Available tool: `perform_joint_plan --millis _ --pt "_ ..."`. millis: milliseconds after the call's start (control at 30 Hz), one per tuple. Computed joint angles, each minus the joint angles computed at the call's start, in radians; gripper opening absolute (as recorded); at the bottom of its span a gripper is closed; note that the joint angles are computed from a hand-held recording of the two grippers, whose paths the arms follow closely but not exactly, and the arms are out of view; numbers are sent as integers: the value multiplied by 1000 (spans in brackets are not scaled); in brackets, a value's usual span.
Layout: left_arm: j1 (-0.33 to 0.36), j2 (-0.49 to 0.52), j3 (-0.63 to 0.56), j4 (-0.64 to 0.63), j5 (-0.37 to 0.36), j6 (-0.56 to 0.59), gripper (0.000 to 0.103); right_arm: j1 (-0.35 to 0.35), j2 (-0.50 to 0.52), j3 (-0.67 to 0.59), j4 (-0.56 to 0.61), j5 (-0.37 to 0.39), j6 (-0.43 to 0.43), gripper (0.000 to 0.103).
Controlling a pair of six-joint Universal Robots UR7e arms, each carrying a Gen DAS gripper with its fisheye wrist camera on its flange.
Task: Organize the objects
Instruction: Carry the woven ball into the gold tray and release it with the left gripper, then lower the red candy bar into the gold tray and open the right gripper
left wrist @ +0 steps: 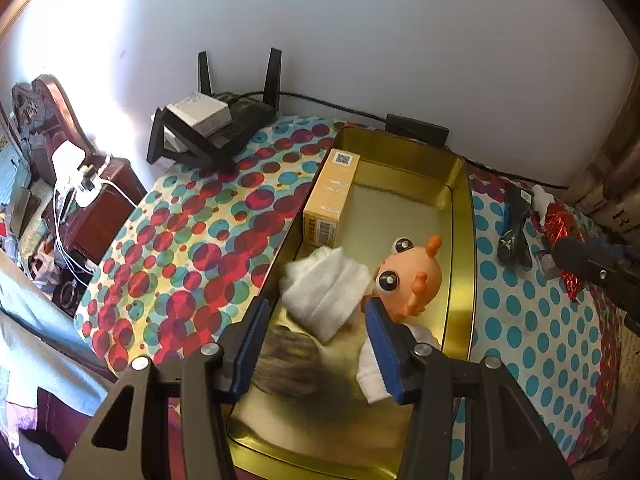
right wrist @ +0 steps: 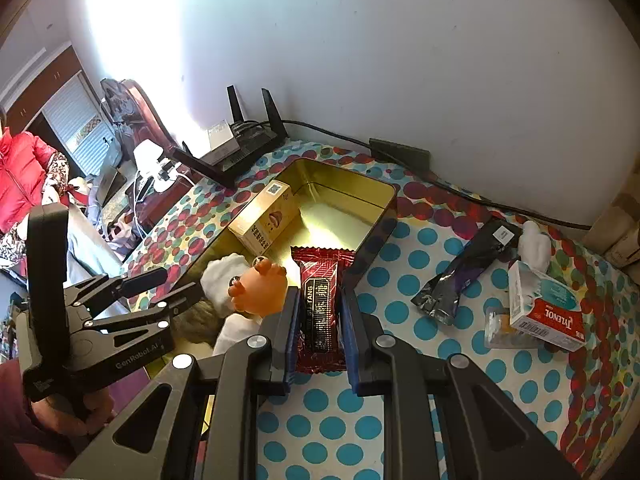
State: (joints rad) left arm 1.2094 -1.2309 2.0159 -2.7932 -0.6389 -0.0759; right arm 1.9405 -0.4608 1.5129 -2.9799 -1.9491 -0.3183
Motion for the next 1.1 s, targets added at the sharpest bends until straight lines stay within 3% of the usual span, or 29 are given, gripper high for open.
perform_joint_plan --millis 467,667,1100 --pt "-37 -51 60 -36 47 -12 52 13 71 -107 87 29 -31 19" --pt "-51 -67 82 -55 75 5 52 13 164 -259 170 19 -56 19" --pt "-34 -111 100 -20 84 -39 53 14 376 -610 375 -84 -68 19"
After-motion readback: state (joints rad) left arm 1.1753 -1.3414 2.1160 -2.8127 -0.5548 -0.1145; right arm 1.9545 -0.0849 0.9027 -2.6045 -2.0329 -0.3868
